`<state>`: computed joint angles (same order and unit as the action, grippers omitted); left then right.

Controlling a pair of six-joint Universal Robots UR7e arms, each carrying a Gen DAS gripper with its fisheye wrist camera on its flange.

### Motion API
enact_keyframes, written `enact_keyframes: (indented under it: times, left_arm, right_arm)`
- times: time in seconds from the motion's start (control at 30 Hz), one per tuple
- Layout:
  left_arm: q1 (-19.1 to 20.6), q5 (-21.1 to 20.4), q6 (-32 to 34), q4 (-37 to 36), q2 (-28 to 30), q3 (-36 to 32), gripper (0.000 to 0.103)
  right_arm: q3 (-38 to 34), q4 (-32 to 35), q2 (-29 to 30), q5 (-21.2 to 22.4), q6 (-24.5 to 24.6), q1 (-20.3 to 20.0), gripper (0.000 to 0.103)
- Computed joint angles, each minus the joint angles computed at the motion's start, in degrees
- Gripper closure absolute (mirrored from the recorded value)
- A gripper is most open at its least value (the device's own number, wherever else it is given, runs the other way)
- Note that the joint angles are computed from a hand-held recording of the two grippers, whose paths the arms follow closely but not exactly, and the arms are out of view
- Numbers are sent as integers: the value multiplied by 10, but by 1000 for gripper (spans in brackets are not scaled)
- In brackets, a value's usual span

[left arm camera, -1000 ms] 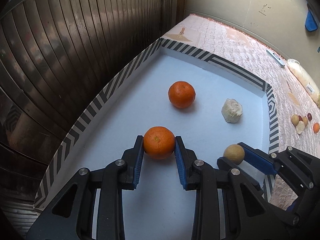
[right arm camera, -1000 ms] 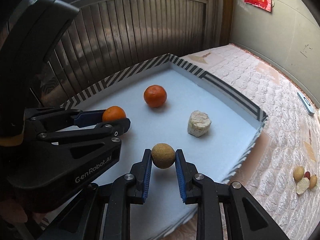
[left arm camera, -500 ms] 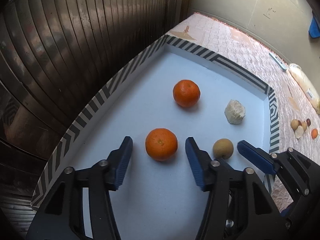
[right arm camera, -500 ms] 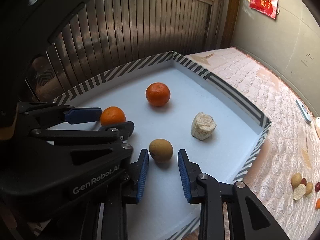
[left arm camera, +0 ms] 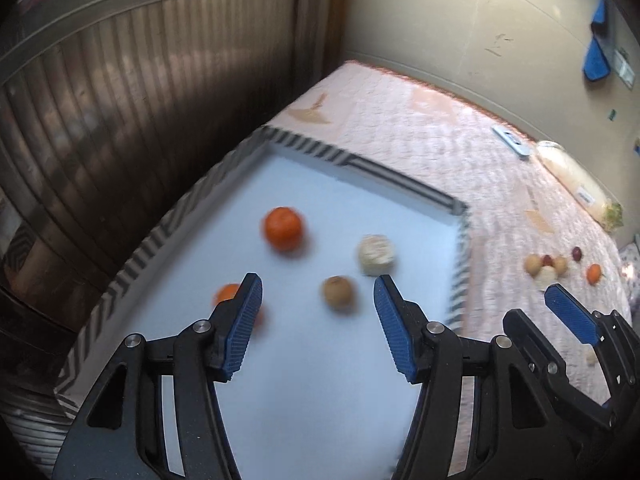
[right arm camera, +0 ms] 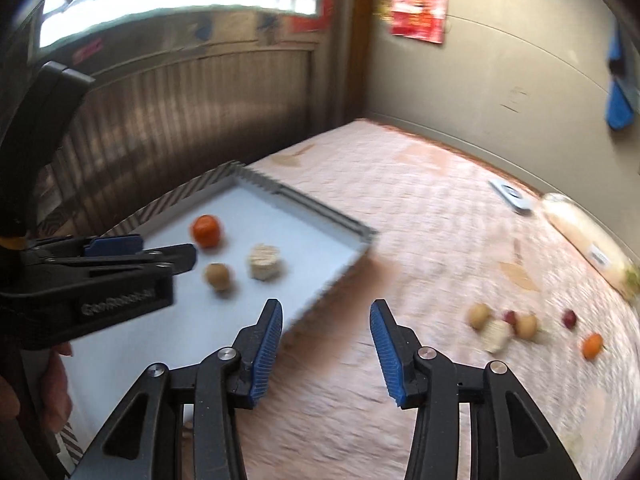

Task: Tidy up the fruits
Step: 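Withdraw both tools and move them toward the remaining cake and cube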

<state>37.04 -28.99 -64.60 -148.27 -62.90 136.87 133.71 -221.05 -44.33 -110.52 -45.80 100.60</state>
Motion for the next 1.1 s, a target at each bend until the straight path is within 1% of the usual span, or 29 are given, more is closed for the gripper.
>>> enact_keyframes:
  times: [0.13,0.27,0.43,0.6,0.73,0.87,1.1]
  left_arm:
    - [-17,-18,73,-71,58,-35,44]
    - [-33,-47,147,-128,118,-76,44]
    - [-55,-80,206,-170,188,-128,44]
    - [-74,-104,222,-164,239,-170,44]
    - [-83,-108,230,-159,269,-198,44]
    - [-86,-111,230,-144,282,-214,44]
    - [-86,-112,227,-134,288,-219,44]
  right_arm:
    - [19,-52,-33,-31,2,-32,57]
    - [49,-63,-98,-27,16,-79,57]
    - [73,-71,-170,-36,25,-128,57]
    - [98,-77,-236,-6,31,-181,56]
    - [113,-74,-272,10,34,-207,56]
    - [119,-65,-290,21,31,-226,56]
    - [119,-55,-297,34,32,-245,56]
